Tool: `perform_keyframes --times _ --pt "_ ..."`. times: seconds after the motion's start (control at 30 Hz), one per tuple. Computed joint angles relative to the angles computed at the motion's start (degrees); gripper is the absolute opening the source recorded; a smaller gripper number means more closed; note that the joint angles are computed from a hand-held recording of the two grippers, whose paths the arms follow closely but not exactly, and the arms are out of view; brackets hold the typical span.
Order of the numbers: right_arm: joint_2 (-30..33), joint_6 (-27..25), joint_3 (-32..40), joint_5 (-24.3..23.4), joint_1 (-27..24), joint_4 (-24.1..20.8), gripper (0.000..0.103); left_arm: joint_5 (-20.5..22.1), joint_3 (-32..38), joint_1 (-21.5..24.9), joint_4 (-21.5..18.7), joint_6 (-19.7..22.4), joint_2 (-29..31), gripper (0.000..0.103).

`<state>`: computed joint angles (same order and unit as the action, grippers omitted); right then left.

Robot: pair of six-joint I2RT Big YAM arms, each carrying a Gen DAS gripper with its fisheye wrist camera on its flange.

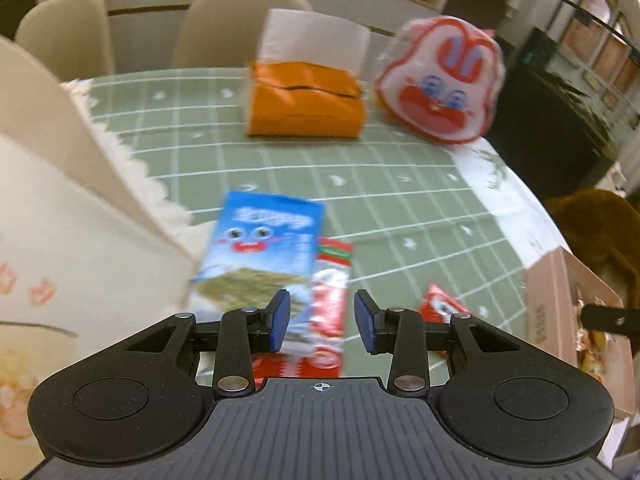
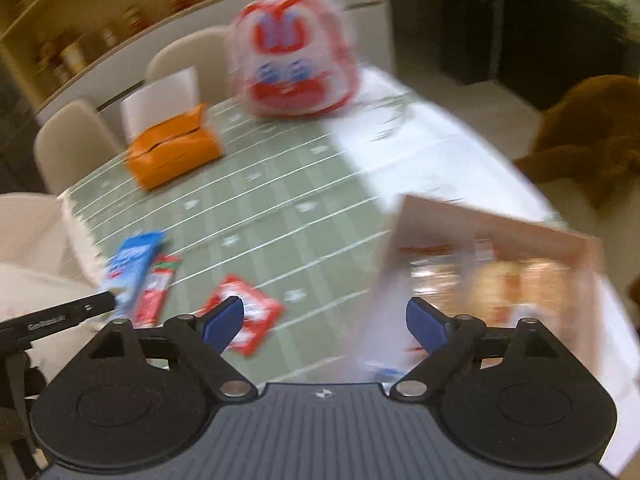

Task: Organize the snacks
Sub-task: 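Grasp the blue seaweed bag with the left tool while the right tool approaches a red packet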

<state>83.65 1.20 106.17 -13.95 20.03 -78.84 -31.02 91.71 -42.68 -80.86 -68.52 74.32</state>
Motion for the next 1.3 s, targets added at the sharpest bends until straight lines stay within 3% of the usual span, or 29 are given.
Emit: perform_keyframes --times 0.07,0.17,0.27,0.4,0.53,0.63,0.67,0.73,0.8,0.87,0.93,1.17,1.23,1.3 --pt "2.04 0.89 1.16 -1.89 2.19 -1.46 0.089 0.32 -1.32 0.46 0.77 -0.34 -0.92 0.04" --pt "5.09 3.41 2.62 -3.06 5.27 -2.56 0.089 2.7 -1.89 1.7 2.95 2.56 -1.24 0.04" --pt "7.41 4.42 2.93 -0.82 8.04 -1.42 0.089 3.56 -1.27 1.92 3.92 5.85 -0.13 0.04" --pt "9.54 5.65 2.68 2.37 9.85 -2.26 0.089 -1.5 -1.35 4.67 3.34 4.49 -0.33 0.04" --pt "9.14 5.8 0.14 1.36 10.1 -0.56 0.094 -1.18 -0.65 9.39 0.14 4.51 1.41 0.04" --pt "8.2 4.16 -1.41 2.54 10.72 0.68 0.095 0.91 -1.53 11.01 0.39 5.11 2.24 0.04" --pt "7.85 3.55 -1.83 2.88 10.76 1.08 0.093 1.83 -1.89 11.05 0.72 5.95 2.46 0.039" --pt "6.98 1.29 -2.73 5.21 11.3 1.8 0.077 2.27 -2.18 10.36 0.97 7.96 2.94 0.039" --pt "6.42 -2.17 -2.85 6.66 11.64 1.41 0.047 1.38 -2.86 9.23 2.32 9.82 2.66 0.039" --pt "6.11 -2.31 -2.48 3.74 10.78 -0.28 0.036 3.01 -3.69 8.55 4.38 11.08 1.97 0.039" --pt "5.65 -1.97 -2.75 0.87 10.11 -1.49 0.036 4.93 -4.25 7.57 6.45 12.6 1.49 0.038" --pt "2.28 -1.63 -6.73 0.0 9.57 -0.68 0.038 16.88 -7.51 4.6 15.97 18.19 -1.71 0.039" --pt "1.8 -1.45 -6.85 0.23 9.37 -0.28 0.048 19.9 -8.72 4.58 18.6 18.12 -3.04 0.039" --pt "1.09 -1.35 -7.13 1.34 9.39 0.91 0.064 19.85 -9.46 4.9 19.76 16.54 -3.91 0.04"
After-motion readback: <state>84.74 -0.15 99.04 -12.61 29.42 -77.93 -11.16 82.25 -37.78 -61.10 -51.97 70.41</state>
